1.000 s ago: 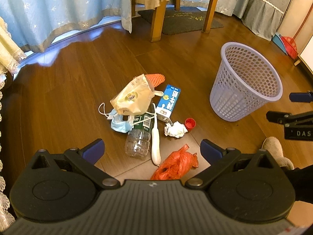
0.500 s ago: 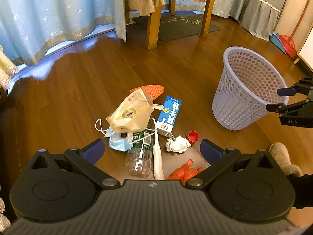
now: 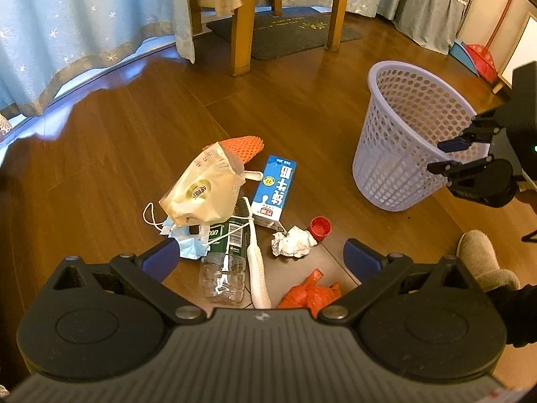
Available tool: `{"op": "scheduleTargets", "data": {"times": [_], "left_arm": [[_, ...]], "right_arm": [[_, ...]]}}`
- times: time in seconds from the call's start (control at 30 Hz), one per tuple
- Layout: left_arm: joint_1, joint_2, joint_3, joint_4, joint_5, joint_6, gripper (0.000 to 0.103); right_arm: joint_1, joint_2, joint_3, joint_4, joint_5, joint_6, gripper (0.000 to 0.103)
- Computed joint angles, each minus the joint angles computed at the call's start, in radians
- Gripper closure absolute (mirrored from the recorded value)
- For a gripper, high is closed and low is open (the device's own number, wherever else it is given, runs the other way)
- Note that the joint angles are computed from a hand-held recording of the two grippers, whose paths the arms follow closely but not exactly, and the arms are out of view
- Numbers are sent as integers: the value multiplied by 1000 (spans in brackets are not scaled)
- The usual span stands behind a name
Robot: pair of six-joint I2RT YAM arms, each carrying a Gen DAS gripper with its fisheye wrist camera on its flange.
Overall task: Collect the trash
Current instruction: 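Grasp the lavender wastebasket rim with the right tool and tilt it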
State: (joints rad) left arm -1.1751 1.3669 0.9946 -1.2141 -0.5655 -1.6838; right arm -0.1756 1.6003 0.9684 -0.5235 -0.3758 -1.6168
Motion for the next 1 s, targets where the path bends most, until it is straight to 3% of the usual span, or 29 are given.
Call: {"op": "scheduleTargets", "data": {"times": [0.13,0.3,0.57,1.0], "left_arm": [[-1,3,-11,5,4,-5,1],[-13,-1,-18,10,9,-22,1],[-16,-5,-30,22,8,-23,1],[-57,36,-142,197,37,79,1]], "right_arm": [[6,-8,-38,42,10,-18,87],[-12,-28,-106,116,8,-67,89],[-70,-131,-315,283,-39,-245,92],[-156,-187,-532,493,-148,-436,93]]}}
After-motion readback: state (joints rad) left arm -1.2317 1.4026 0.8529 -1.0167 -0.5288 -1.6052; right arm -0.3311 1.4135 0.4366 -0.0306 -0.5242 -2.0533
